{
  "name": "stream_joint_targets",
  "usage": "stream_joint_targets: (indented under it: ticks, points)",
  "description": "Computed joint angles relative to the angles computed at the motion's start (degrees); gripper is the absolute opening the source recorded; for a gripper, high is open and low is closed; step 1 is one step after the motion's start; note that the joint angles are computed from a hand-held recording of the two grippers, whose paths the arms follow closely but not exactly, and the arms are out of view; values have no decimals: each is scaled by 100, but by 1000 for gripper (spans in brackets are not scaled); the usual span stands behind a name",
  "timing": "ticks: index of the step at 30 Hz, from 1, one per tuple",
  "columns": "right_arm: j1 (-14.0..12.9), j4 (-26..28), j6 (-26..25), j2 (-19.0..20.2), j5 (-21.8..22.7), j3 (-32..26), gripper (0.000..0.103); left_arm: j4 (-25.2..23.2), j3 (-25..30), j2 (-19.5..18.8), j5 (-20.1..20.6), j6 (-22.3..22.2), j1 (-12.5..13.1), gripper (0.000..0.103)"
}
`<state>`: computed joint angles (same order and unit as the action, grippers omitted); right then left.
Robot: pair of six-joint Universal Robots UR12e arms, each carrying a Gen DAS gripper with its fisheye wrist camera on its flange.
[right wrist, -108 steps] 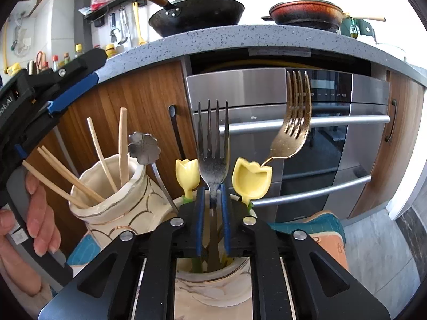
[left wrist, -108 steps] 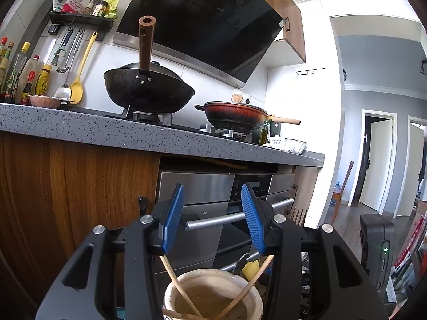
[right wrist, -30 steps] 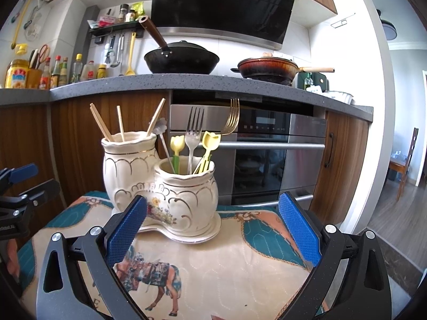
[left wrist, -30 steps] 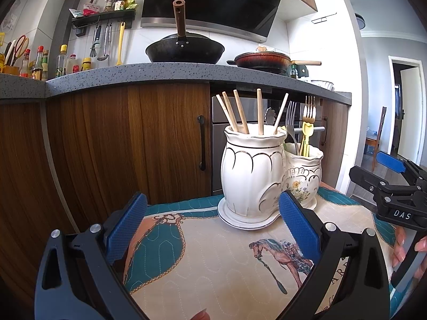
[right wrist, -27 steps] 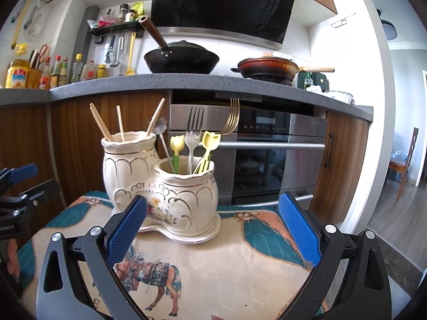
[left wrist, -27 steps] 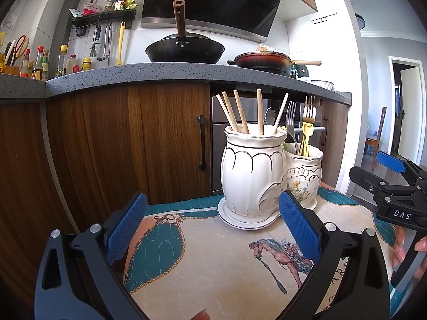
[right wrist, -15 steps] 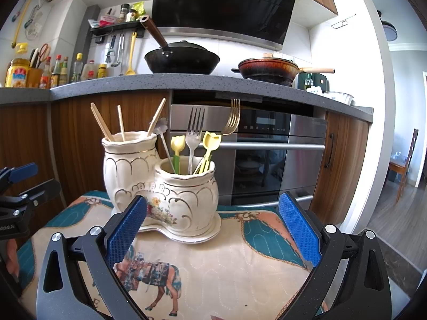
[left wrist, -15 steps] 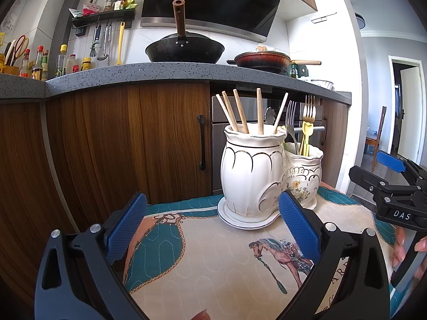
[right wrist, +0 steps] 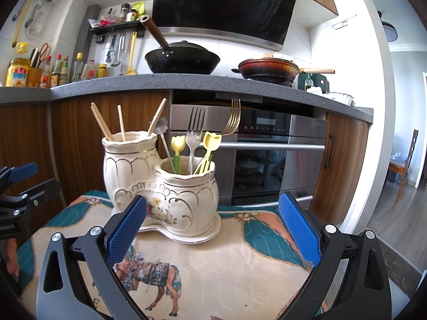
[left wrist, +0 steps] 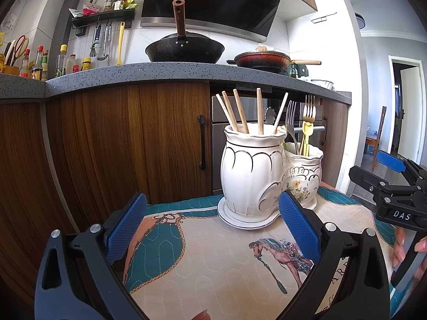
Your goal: Organize utensils
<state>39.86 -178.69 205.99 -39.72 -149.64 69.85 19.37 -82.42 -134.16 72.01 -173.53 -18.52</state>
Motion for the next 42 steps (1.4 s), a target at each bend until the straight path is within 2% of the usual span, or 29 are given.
stream_joint_targets:
  ticks: [42]
  points:
    - [-1, -1, -13, -1, 3, 0, 98, -29, -13, 10, -113, 36, 16, 98]
